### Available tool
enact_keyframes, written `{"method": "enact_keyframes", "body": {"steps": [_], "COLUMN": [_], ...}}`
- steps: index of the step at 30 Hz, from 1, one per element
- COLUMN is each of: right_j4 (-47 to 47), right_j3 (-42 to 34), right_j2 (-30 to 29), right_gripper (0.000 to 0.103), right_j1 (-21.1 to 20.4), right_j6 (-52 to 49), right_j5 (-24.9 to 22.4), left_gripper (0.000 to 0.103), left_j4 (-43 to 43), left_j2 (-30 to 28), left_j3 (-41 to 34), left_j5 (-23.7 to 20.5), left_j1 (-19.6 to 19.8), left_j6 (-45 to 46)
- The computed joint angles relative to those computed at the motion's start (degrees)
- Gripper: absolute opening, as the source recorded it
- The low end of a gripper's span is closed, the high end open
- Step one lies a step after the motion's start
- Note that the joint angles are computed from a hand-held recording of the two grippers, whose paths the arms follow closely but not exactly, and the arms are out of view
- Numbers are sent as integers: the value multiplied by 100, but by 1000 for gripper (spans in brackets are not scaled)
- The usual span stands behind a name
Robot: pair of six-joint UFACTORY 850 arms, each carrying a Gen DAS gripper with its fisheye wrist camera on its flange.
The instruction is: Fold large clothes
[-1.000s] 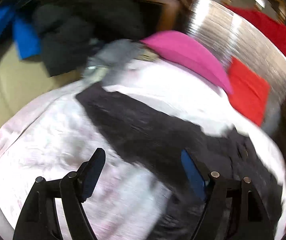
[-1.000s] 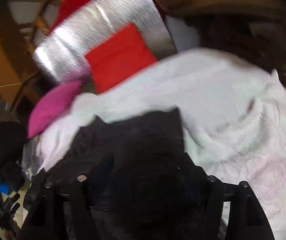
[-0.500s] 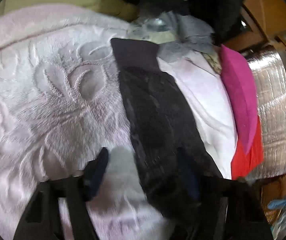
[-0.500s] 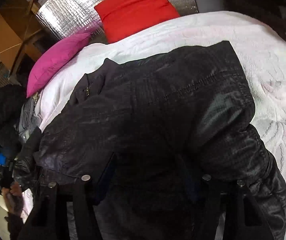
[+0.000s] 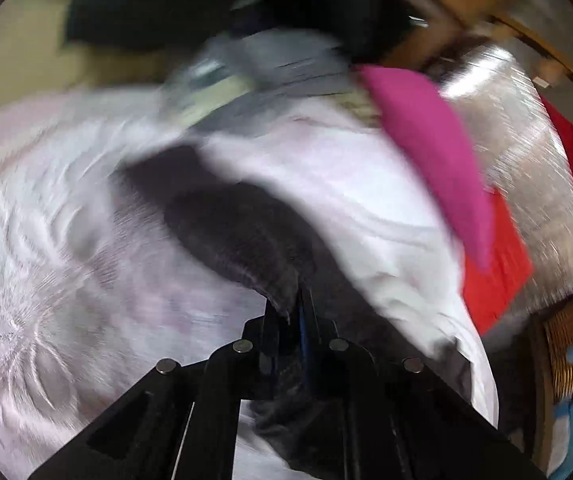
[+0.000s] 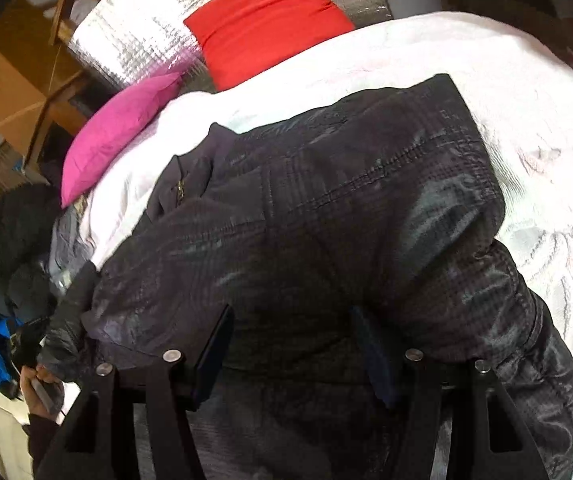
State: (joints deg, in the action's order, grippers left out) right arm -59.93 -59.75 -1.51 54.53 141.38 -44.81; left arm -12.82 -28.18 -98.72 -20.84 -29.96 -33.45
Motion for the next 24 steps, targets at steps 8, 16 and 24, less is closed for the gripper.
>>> {"method": "enact_keyframes", "body": {"steps": [8,16,24], "right_j4": [-887,-1200,-1332], "right_j3": [534,915,924], "right_j2": [569,1019,1118], "right_gripper": [66,66,67], "right_j1": [366,690,802], "right_j6": [1674,2278,2179], "right_j5": [-514,-1107,-1208], "left_gripper": [7,46,70], "left_j4": [121,-408,-630], "left_j2": [321,-880,-2], "left_j3": [-401,-1824,-592], "left_j5": [290,-1740,-1309], "left_j1": [-1313,-2450,-2230], "left_j6": [1616,3583,4219]}}
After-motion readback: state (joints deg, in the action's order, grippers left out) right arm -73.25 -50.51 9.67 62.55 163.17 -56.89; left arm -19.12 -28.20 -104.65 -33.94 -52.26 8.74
